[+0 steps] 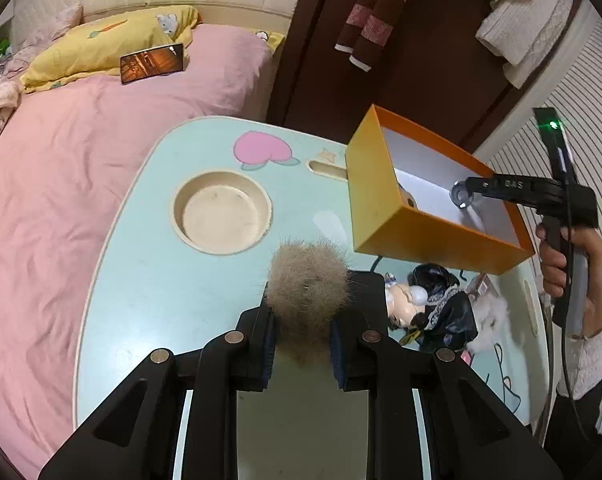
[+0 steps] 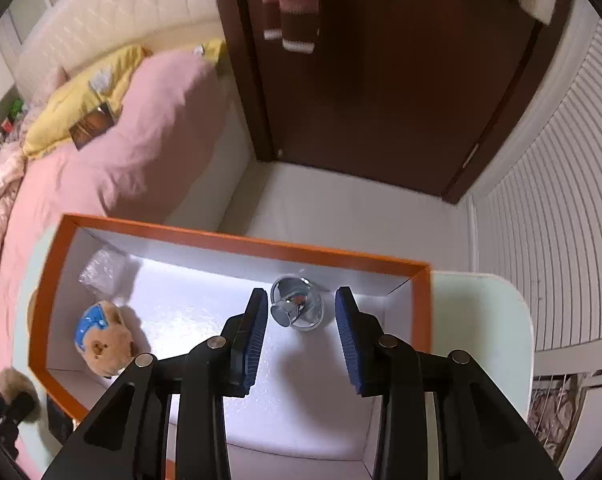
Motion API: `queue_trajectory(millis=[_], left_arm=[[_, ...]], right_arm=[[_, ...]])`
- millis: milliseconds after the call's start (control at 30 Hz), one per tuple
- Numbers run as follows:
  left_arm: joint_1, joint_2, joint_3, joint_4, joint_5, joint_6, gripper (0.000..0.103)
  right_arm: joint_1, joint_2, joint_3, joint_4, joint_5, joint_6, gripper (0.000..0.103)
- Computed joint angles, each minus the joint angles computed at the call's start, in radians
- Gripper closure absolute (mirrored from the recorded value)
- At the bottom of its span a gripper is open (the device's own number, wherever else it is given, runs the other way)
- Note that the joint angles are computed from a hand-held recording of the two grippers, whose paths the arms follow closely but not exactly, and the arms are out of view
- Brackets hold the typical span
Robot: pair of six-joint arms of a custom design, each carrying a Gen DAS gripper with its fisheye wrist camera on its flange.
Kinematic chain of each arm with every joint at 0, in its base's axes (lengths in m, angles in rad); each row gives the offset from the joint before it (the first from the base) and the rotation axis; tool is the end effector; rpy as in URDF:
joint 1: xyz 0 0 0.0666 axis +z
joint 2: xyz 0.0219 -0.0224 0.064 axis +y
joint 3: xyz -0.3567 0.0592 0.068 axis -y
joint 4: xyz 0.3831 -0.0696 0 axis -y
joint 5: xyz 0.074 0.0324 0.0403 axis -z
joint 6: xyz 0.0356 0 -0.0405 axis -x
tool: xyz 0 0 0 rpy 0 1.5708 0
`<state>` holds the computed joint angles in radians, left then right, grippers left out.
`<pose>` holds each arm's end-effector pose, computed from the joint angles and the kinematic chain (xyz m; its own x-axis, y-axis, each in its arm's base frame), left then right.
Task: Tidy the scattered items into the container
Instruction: 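Move the brown fluffy pompom onto the table with left while right grasps the silver lid, then lift the round silver lid out of the box and release it on the table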
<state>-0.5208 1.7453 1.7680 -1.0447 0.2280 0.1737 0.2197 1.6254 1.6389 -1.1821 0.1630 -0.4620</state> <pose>0.5079 -0.3011 0.3859 -0.8304 0.2822 -0.4805 0.4502 0.8478 -0.2801 0.5234 0.1105 0.3877 -0.8722 0.2559 -0.4170 0.2633 0.9638 0.0408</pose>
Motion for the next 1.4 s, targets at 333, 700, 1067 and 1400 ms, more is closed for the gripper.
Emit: queue_trajectory(millis=[333, 700, 1067, 1400], left_arm=[[-0.032, 0.016, -0.010, -0.046, -0.032, -0.019, 0.078], [-0.060, 0.015, -0.004, -0.078, -0.010, -0.054, 0.041], [-0.024, 0.000, 0.024, -0.061, 0.040, 0.002, 0.040], [-0.106, 0.161, 0.358, -0.176, -0.049, -0.168, 0.041]], right_arm=[[0.049, 0.092, 0.081, -0.118, 0.191, 0.080, 0.067], [0.053, -0.057, -0.044, 0.028, 0.097, 0.032, 0.068], [0.177, -0.311, -0.266, 0.209, -0.149, 0.038, 0.067], [0.253, -0.341, -0.411, 0.250, -0.076, -0.034, 0.066]])
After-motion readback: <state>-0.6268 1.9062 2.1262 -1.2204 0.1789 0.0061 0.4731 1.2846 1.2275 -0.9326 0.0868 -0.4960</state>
